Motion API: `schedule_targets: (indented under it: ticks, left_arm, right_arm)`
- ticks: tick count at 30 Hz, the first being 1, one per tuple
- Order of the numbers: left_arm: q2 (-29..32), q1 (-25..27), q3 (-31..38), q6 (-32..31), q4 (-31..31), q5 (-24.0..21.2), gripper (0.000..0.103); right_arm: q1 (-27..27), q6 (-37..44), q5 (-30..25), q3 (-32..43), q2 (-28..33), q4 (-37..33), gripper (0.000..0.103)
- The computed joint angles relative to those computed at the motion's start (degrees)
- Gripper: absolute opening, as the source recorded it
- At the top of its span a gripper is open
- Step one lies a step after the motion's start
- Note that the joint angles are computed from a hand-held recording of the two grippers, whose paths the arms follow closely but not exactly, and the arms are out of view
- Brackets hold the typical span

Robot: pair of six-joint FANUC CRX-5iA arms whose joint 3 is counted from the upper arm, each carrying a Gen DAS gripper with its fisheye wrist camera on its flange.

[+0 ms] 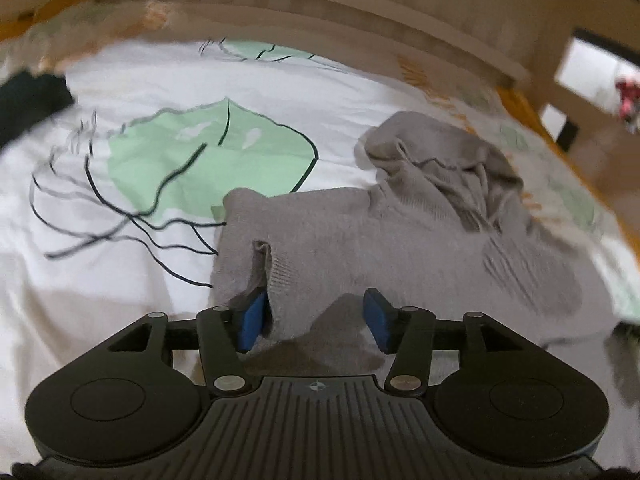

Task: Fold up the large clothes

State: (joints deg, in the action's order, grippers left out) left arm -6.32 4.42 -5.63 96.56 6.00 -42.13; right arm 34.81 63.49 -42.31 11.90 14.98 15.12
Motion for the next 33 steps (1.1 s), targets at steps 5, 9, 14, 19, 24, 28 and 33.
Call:
schedule_targets:
  ticks: [5, 9, 14, 19, 24, 28, 33]
  left_arm:
    - [-2.8, -2.2, 0.4, 1.4, -4.6, 1.3, 0.078]
    - [-0.3, -4.4, 3.5, 1.9, -6.2, 0.7, 0.081]
    - [4.2, -5.2, 5.9, 1.5, -5.7, -1.7, 0.081]
    - [5.1, -5.2, 5.4, -1.2, -8.4, -1.4, 0.084]
    - [5.6, -3.1, 9.3, -11.3, -1.1, -7.1, 0.083]
    - [7.4, -2.4, 13.5, -17.5, 2.5, -5.5, 0.083]
    - [15.4, -4.2, 24.0, -17.7, -1.4, -5.1, 0.083]
  right_arm:
    - [0.7, -8.1, 1.5, -3.4, -3.1, 6.1, 0.056]
    - [1.3, -10.0, 9.3, -7.6, -6.0, 8.8, 0.061]
    - [2.1, 3.7, 6.2, -0.6, -2.0, -4.2, 0.062]
    - [2.2, 5.9, 4.0, 0.6, 0.2, -5.3, 0.062]
    - [1.3, 13.2, -7.4, 10.4, 3.0, -11.4, 0.062]
    - [-2.1, 18.8, -9.3, 17.9, 4.7, -20.7, 0.063]
    - [-4.7, 18.4, -12.5, 31.9, 13.5, -23.9, 0.063]
